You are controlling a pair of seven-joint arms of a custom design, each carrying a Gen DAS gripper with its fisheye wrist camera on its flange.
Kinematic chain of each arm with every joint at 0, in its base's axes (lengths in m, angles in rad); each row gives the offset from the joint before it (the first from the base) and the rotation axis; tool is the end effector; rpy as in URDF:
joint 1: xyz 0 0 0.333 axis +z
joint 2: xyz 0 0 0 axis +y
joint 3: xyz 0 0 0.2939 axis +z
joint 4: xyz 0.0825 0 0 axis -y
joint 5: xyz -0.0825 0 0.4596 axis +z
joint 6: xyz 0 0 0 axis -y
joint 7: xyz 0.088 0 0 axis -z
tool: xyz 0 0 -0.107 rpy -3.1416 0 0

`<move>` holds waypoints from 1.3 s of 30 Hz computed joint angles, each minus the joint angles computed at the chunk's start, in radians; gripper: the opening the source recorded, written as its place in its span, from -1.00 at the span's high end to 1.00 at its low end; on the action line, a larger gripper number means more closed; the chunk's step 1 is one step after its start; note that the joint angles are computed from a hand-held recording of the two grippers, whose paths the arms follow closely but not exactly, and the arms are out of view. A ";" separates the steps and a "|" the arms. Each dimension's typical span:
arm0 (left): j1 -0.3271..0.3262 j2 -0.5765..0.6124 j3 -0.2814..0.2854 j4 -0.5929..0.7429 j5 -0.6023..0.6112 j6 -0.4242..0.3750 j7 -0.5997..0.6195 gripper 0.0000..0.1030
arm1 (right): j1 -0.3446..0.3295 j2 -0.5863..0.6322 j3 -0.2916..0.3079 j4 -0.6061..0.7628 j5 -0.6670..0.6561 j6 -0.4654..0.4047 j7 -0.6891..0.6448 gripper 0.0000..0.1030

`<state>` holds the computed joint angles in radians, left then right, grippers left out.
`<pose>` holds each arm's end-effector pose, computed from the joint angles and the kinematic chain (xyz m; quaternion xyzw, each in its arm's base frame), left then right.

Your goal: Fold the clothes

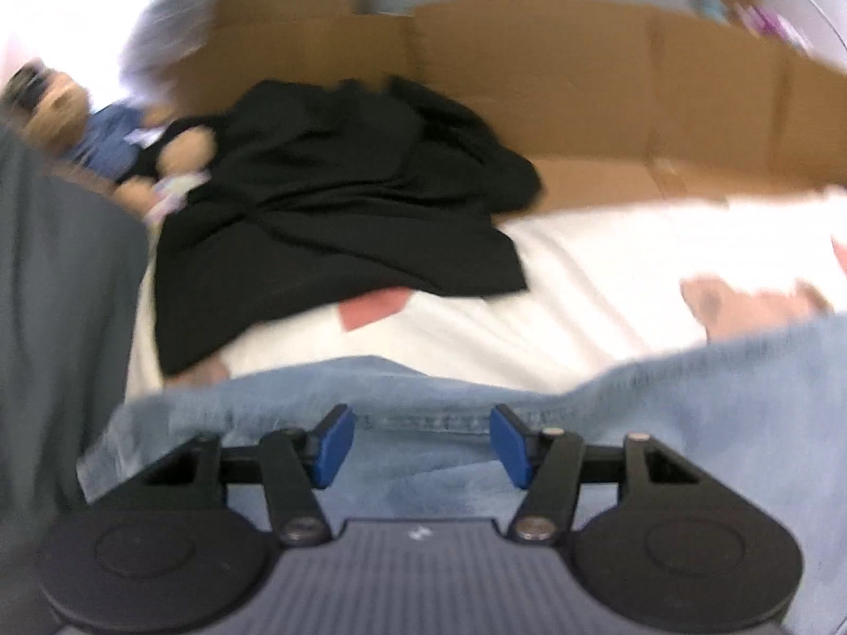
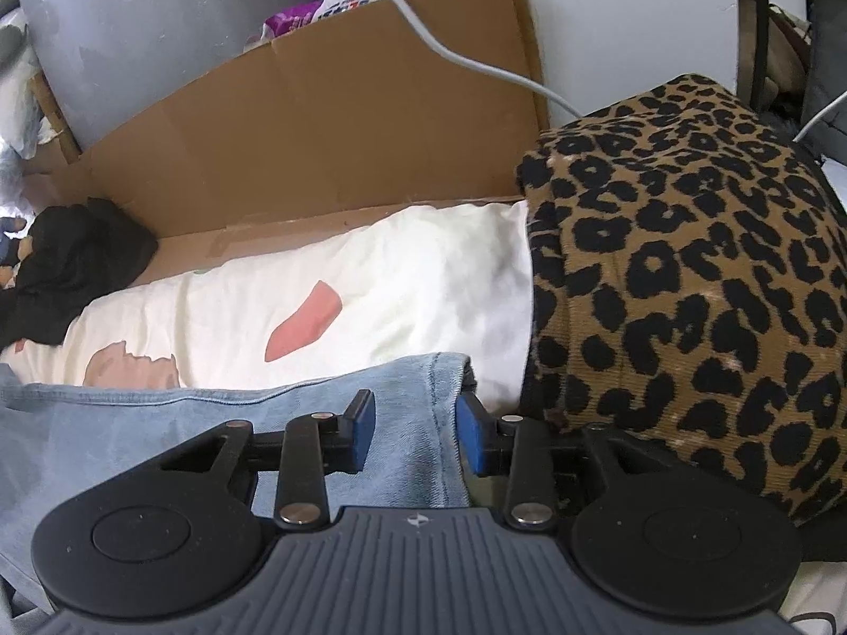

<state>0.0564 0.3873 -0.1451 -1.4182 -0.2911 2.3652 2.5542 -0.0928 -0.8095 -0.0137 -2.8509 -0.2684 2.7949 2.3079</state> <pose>0.7825 -0.0552 0.5067 -0.3146 0.8963 -0.2331 0.2083 0.4267 -0.0325 0.4414 -0.4217 0.8258 -0.2396 0.2879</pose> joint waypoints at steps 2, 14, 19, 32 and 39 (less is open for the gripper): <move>-0.009 0.025 0.003 0.034 0.048 -0.021 0.054 -0.17 | 0.011 0.018 -0.010 0.008 0.002 0.006 -0.017 0.27; -0.048 0.124 0.003 0.100 0.209 0.008 0.404 -0.14 | 0.057 0.110 -0.055 0.057 0.041 -0.029 -0.128 -0.07; -0.066 0.154 0.007 0.100 0.251 0.041 0.488 -0.13 | 0.057 0.174 -0.055 0.091 0.056 -0.032 -0.157 -0.12; -0.047 0.139 -0.016 0.042 0.204 0.115 0.633 0.73 | 0.058 0.213 -0.046 0.106 0.042 0.007 -0.208 0.86; -0.038 0.148 -0.031 0.077 0.134 0.153 0.623 0.76 | -0.005 0.178 0.027 0.104 -0.047 0.020 -0.136 0.89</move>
<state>0.0184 0.5358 -0.1764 -1.3411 -0.1567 2.5181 3.1774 -0.0977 -0.6316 0.0132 -2.7464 -0.3150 2.8153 2.1717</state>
